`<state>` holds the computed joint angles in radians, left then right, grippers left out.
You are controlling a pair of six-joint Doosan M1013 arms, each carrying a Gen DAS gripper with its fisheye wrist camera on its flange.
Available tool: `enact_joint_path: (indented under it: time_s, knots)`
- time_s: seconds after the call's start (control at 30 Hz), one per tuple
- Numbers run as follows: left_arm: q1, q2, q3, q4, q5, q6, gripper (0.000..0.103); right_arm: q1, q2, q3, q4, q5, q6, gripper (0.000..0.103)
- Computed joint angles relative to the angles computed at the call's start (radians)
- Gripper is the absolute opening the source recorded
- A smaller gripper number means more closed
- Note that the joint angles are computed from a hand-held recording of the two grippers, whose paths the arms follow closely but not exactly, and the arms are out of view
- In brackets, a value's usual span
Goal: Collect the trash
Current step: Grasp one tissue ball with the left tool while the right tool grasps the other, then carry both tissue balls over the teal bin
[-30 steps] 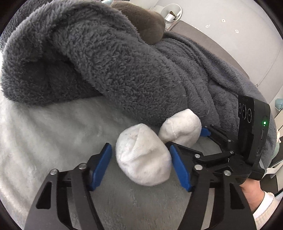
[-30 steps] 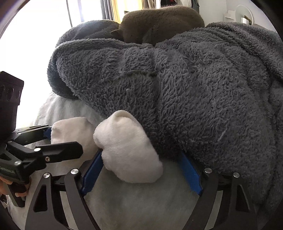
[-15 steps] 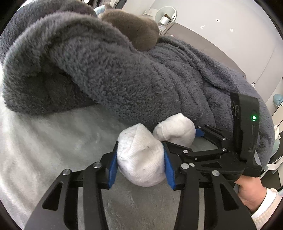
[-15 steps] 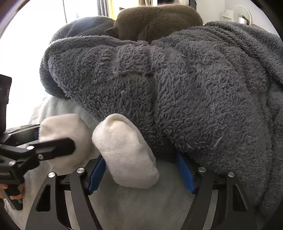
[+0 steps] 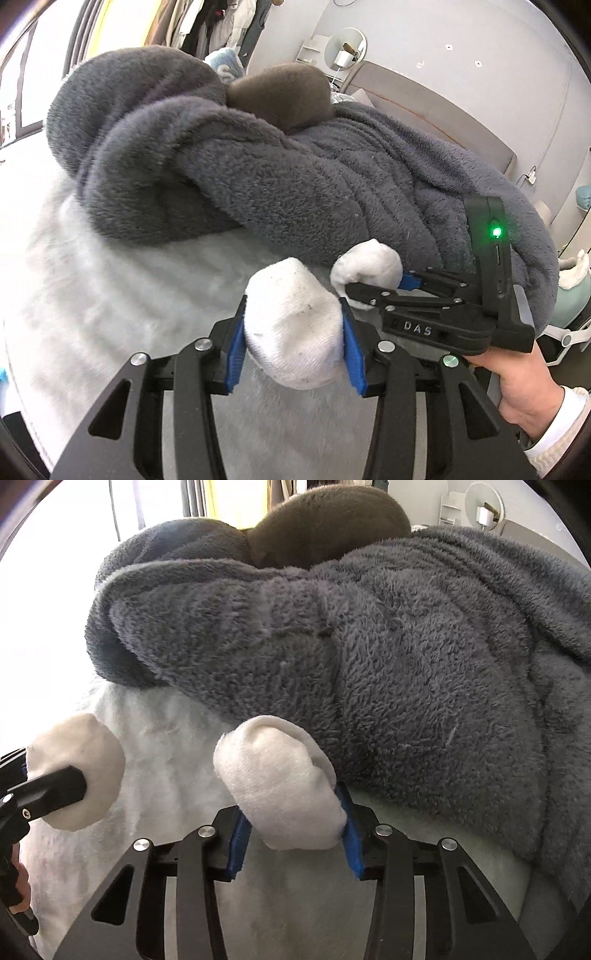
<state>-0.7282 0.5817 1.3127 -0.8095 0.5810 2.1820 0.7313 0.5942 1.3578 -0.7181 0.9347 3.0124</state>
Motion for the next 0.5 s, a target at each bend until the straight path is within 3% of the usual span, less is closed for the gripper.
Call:
enact_joint_path:
  time_s: [0.5]
  knots:
    - [0.006,-0.084,0.098,0.122,-0.091,-0.077,0.048,0.079,0.003,-0.059,-0.069,0.079,0.098,0.042]
